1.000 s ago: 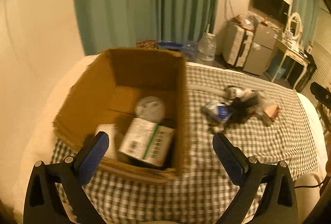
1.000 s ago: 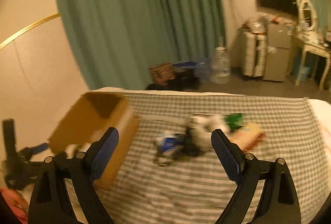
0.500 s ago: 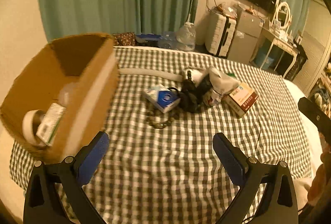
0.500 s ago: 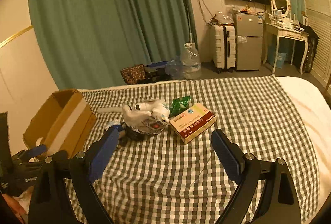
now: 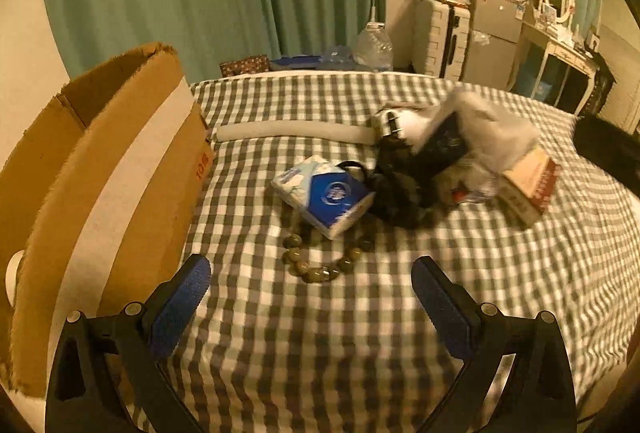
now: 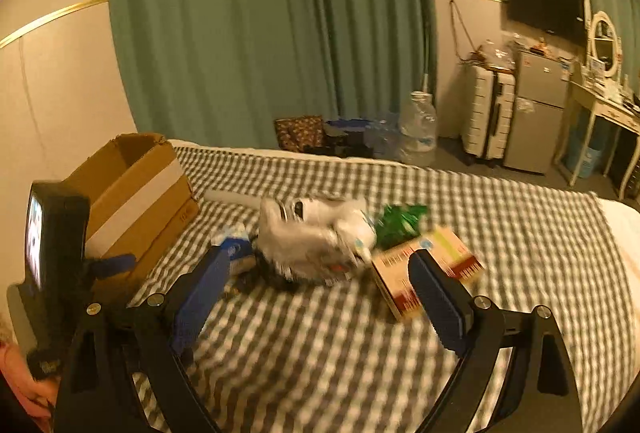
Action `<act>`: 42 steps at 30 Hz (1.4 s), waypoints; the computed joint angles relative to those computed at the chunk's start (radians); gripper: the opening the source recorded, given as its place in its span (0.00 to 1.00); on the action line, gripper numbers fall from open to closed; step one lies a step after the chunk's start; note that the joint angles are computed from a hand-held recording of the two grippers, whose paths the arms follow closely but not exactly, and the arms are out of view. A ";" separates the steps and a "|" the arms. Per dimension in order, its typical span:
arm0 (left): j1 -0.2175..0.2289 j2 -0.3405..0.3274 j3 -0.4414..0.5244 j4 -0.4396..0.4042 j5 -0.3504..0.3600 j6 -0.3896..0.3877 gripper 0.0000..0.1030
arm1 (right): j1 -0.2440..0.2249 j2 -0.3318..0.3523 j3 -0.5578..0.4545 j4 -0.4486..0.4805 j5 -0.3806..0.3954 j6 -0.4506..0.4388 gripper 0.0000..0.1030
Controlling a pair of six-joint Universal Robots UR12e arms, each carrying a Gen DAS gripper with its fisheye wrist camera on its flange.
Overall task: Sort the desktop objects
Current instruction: 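Grasp the blue tissue pack with the left gripper while the right grasps the foil bag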
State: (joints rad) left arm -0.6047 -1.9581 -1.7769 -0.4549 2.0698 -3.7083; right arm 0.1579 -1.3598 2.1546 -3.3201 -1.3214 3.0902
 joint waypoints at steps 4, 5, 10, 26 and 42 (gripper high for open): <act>0.026 -0.008 -0.006 -0.001 -0.036 -0.008 1.00 | 0.012 0.061 -0.067 0.046 0.028 -0.011 0.89; 0.029 -0.010 -0.005 -0.003 -0.038 -0.010 1.00 | 0.015 0.069 -0.076 0.050 0.030 -0.016 0.89; 0.044 -0.020 -0.004 -0.017 -0.061 -0.018 1.00 | 0.050 0.104 -0.112 0.099 -0.040 -0.098 0.88; 0.053 -0.040 0.037 0.014 -0.084 -0.073 1.00 | -0.033 -0.048 0.012 0.090 -0.018 -0.021 0.38; 0.086 -0.131 0.117 -0.047 -0.116 -0.116 0.63 | -0.117 -0.039 0.016 0.132 0.027 0.034 0.38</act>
